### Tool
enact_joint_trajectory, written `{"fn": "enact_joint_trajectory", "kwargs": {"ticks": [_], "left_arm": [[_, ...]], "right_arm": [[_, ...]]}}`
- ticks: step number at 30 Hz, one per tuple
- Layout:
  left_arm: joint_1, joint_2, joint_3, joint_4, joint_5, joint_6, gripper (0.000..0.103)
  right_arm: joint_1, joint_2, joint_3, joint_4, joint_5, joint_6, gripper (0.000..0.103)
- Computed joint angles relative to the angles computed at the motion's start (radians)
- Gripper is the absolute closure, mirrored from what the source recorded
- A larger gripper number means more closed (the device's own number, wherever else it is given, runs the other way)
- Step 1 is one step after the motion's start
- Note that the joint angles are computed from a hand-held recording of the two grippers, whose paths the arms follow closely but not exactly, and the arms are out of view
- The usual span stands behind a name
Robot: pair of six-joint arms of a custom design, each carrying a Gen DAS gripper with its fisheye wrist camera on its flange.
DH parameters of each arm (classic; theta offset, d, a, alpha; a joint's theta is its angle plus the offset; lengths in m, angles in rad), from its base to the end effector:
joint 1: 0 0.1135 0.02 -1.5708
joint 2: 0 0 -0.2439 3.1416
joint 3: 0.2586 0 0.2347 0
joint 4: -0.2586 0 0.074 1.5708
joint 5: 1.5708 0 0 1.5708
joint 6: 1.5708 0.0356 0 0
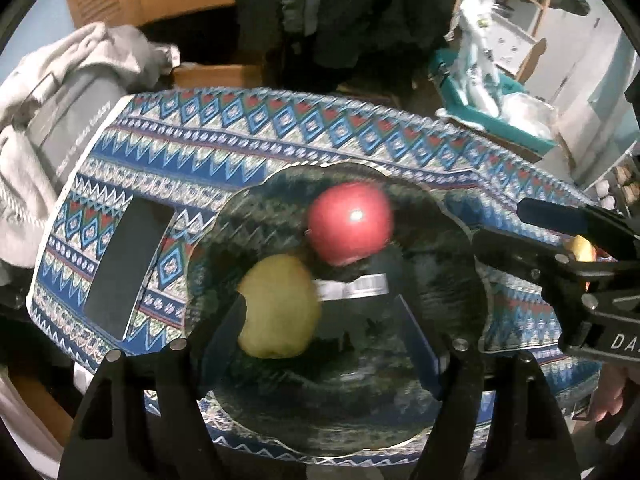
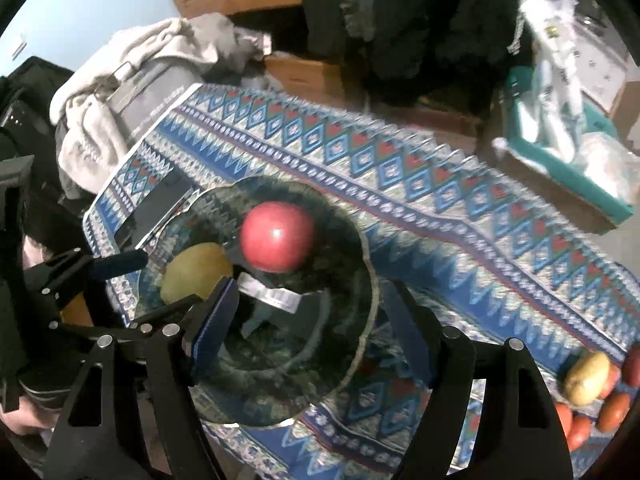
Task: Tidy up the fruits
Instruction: 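Withdraw both open tools from the bowl back toward the remaining fruit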
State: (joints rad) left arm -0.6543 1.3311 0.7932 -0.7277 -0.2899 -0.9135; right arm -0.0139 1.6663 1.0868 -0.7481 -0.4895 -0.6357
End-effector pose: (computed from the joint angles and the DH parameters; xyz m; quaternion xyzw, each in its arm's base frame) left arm 0.1809 -0.1259 0.1826 -0.1482 0.9670 -0.0051 0.2073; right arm 0.2916 0.0127 0.1799 -0.3226 0.9079 0.1904 0.1883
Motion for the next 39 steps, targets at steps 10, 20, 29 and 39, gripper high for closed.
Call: {"fn": "enact_joint_trajectory", "kwargs": {"ticks": [10,20,29,39], "left_arm": [[-0.093,0.065,0.163,-0.035,-0.043,-0.025,0.023],[-0.178,0.163,0.349,-0.065,-0.076,-0.027,0.022],[-0.273,0.303,0.575,-0.103,-0.126,0.014,0.016],[-0.333,0.459,0.817,-0.148,-0.133,0.049,0.016]], "right_arm": [[-0.173,-0.061,0.087,-0.1,-0.019,-0.067,0.026],[-0.388,-0.036,0.219,-0.214,-0.068,-0.186,0.026],[-0.569,0.034,0.339,-0.283,-0.113,-0.286,0.026],[-0.733,0.128,0.503,-0.356,-0.162,-0.355,0.026]]}}
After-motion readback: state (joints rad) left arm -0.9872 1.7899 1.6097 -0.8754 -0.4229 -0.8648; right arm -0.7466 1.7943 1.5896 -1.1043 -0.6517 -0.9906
